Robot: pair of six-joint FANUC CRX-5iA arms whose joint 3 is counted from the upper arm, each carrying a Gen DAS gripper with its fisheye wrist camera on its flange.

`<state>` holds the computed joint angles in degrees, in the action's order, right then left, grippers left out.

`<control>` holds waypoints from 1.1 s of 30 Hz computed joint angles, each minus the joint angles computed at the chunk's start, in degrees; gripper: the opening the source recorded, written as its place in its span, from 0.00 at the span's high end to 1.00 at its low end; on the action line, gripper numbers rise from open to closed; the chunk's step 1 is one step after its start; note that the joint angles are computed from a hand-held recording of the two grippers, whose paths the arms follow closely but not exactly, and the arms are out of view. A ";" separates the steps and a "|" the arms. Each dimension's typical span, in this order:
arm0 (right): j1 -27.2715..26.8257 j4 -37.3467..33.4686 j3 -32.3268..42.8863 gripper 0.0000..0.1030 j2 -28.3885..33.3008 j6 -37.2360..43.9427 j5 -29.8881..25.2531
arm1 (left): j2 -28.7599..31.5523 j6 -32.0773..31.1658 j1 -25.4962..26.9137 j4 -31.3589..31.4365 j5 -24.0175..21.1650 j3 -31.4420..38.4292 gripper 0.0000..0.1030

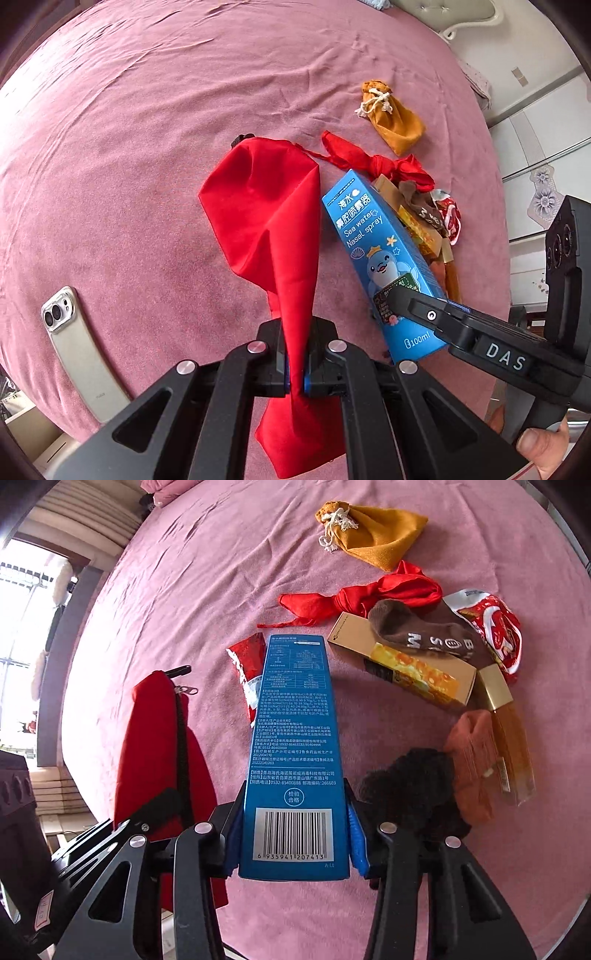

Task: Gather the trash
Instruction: 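Carry the red bag and blue box to the yellow bin and release both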

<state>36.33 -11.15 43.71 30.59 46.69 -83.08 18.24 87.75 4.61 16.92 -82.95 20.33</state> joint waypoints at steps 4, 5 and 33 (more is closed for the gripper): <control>-0.09 -0.37 -9.16 0.57 -7.68 0.15 4.16 | -1.04 0.50 -2.21 0.61 -1.87 0.84 0.96; -0.19 -0.20 -11.28 0.57 -9.72 0.33 4.92 | -1.31 0.59 -2.92 0.72 -2.28 1.16 0.96; -18.42 6.58 -55.93 0.57 -60.86 -24.13 2.02 | 20.99 1.10 -40.15 4.50 -17.44 36.08 0.96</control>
<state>17.91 -4.58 -12.22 -30.27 22.56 -81.05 39.23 88.85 -35.54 21.41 -100.39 56.41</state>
